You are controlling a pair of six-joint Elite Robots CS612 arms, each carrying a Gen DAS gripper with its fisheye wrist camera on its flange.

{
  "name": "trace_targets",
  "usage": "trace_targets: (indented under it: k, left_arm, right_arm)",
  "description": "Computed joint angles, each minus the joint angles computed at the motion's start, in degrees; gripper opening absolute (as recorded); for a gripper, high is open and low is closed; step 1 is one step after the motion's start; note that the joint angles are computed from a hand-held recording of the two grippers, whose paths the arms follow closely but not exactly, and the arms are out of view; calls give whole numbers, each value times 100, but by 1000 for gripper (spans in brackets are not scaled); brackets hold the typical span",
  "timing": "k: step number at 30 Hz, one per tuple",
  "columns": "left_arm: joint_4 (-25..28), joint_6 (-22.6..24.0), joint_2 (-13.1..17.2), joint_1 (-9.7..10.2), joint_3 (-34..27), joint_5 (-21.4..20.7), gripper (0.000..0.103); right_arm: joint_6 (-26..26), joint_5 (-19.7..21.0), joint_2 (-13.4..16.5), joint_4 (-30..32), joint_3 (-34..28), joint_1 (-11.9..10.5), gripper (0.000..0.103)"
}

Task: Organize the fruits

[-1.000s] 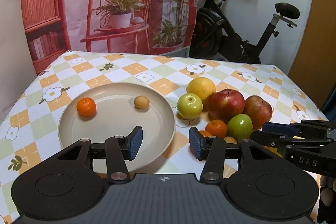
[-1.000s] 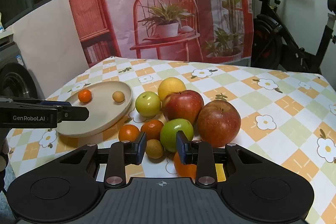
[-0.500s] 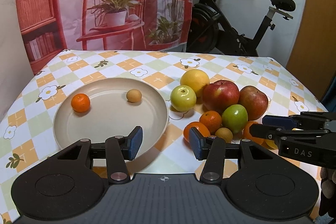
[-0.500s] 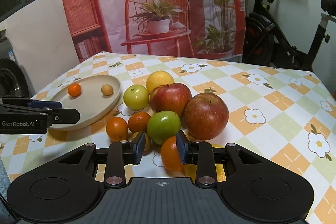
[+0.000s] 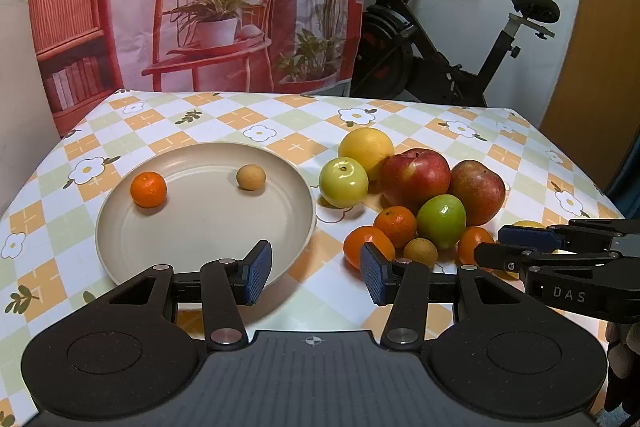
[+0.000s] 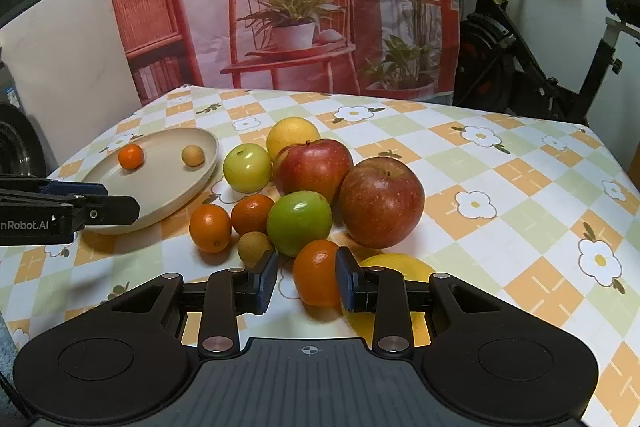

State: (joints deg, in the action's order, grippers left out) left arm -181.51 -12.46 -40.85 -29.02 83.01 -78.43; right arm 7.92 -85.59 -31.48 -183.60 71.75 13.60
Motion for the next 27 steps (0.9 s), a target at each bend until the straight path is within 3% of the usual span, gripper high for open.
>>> trace_targets:
  k: [19, 27]
  left_arm:
    - [-75, -98, -7, 18, 46, -25, 52]
    - [-123, -149, -11, 38, 61, -80, 51]
  right_arm:
    - [-904, -517, 65, 416, -263, 101, 29]
    - [-829, -511, 29, 615, -286, 102, 29]
